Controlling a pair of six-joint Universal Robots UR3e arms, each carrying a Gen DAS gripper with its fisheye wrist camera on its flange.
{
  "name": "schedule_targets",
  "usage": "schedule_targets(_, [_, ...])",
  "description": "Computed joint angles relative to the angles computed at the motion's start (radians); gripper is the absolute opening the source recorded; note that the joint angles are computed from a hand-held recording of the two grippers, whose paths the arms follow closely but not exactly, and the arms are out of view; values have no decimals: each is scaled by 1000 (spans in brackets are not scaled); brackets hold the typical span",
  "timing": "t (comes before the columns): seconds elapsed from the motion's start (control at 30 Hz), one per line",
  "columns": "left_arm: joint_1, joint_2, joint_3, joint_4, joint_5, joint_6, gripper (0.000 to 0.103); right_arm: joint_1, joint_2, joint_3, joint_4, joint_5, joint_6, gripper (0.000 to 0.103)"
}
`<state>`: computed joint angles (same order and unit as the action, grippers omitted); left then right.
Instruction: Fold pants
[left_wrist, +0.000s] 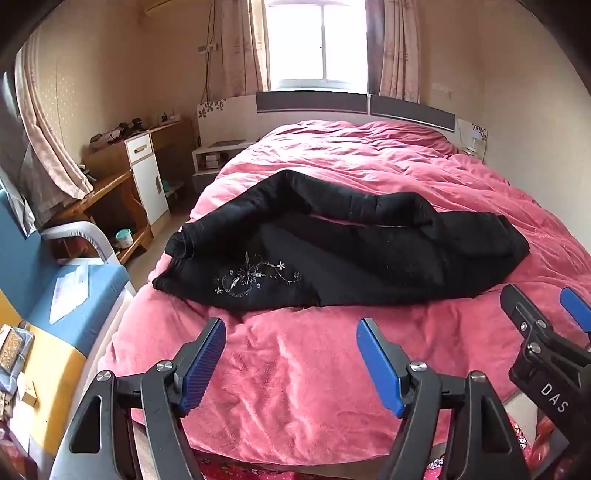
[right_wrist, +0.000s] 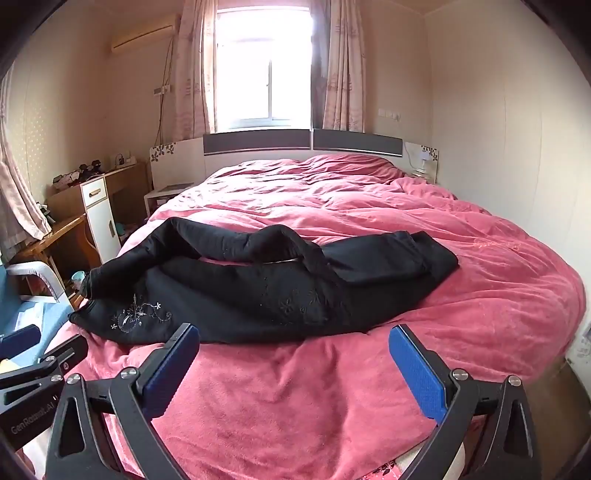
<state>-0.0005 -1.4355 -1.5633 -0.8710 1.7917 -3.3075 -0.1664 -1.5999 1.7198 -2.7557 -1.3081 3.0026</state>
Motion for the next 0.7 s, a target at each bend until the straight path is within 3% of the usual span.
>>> schedule_targets(0.7, [-1,-25,19,-42,1,5,75,9,19,-5,15,-2,-11,103])
